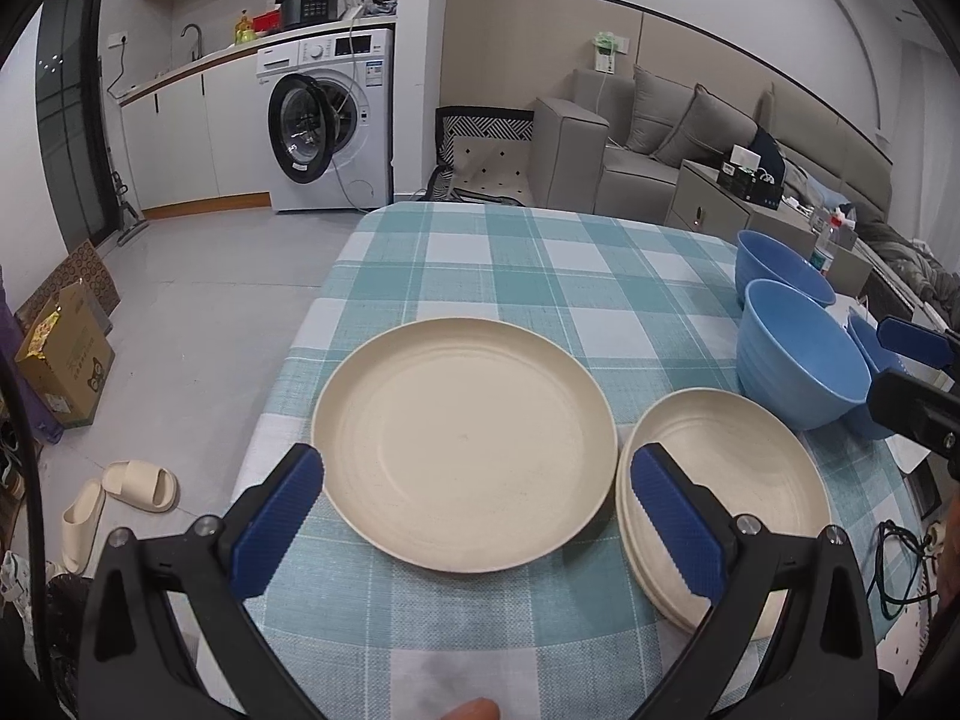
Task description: Organize plates and bowls
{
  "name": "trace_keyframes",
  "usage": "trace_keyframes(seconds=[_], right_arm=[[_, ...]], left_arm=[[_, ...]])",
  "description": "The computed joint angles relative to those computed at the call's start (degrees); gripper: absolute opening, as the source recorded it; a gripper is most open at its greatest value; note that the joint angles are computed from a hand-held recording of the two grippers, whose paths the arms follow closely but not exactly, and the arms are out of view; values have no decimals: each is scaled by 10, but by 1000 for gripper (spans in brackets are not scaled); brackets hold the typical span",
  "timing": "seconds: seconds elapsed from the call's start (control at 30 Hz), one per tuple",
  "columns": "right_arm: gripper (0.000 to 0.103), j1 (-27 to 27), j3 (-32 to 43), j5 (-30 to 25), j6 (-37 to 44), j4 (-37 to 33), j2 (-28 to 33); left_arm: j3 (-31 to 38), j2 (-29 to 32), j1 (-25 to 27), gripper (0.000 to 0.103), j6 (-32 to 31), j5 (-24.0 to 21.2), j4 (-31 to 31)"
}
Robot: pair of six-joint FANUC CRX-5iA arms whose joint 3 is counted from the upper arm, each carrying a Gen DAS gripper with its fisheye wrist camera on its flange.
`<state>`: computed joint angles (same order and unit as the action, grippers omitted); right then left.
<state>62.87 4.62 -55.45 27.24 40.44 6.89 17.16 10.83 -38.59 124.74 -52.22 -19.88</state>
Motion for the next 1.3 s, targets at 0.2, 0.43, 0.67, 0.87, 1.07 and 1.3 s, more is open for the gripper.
trace_keyframes(seconds=[0.2,0.43,0.67,0.87,1.07,1.3], right_arm=[[102,-13,47,-5,28,-31,30],[102,-27,93,-12,60,-63,64],[102,-40,128,-17,82,-95,95],[102,-49,166,-29,110,-119,129],[102,-59,200,-38,131,-149,161],[102,-67,230,-54,144,-162,194]], left_arm=[[-8,-9,11,103,23,-7,-8],[-16,-10,25,103,37,-9,-8],[-24,-8,39,103,39,-11,2],[-34,-6,51,103,42,-9,16],[-42,-2,61,103,41,-4,31],[-48,6,72,103,40,2,48]])
